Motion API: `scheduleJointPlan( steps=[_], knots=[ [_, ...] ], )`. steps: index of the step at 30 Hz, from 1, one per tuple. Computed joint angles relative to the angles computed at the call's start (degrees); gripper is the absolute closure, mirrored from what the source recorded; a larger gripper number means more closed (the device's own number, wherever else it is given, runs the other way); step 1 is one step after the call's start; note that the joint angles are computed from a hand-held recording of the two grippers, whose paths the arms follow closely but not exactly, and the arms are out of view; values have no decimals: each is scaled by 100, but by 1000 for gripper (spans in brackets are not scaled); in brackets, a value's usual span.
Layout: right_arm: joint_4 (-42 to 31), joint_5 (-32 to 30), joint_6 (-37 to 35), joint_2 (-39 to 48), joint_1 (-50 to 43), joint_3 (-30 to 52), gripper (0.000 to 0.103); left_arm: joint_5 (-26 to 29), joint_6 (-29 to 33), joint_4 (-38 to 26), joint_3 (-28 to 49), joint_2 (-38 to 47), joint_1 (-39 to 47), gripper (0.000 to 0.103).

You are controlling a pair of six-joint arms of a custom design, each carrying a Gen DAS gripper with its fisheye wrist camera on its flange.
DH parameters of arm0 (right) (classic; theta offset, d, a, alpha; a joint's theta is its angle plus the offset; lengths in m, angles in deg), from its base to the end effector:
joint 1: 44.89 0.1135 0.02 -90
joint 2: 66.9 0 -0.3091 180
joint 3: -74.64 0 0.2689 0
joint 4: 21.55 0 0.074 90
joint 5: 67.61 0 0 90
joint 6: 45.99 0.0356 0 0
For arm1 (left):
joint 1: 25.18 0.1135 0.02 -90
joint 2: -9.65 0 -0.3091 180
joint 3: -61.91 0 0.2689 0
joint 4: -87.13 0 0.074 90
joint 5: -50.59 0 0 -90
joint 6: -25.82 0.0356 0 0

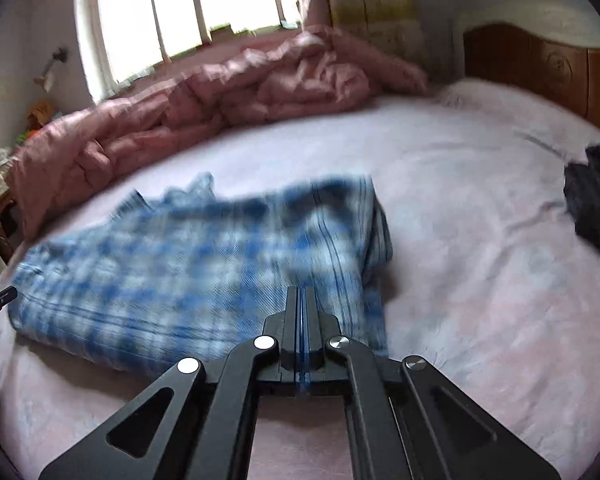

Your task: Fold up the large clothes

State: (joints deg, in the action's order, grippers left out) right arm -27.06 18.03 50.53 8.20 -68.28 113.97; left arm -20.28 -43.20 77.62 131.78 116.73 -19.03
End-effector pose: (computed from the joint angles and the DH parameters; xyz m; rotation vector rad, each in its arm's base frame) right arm 0.2223 -0.0932 0.1828 0.5526 2.2219 -0.0658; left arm 0.3977 0.0311 0.1680 0.4551 2.2903 -0.1649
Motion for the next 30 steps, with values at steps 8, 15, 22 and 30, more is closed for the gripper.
scheduleJointPlan(
  steps=[8,15,22,30],
  knots=[
    [36,190,269,457,-523,177,102,-492,-365,-14,205,208,241,100],
    [371,-396,349,81,-1167,53,101,1099,-354,-571,385,-22,903,82],
    [265,-996,254,667,-1153,593,63,1073,-225,-38,-35,-219,641,58],
    [-235,-739,295,2225,-1011,2081,77,775,-396,-382,461,411,403,58]
  ],
)
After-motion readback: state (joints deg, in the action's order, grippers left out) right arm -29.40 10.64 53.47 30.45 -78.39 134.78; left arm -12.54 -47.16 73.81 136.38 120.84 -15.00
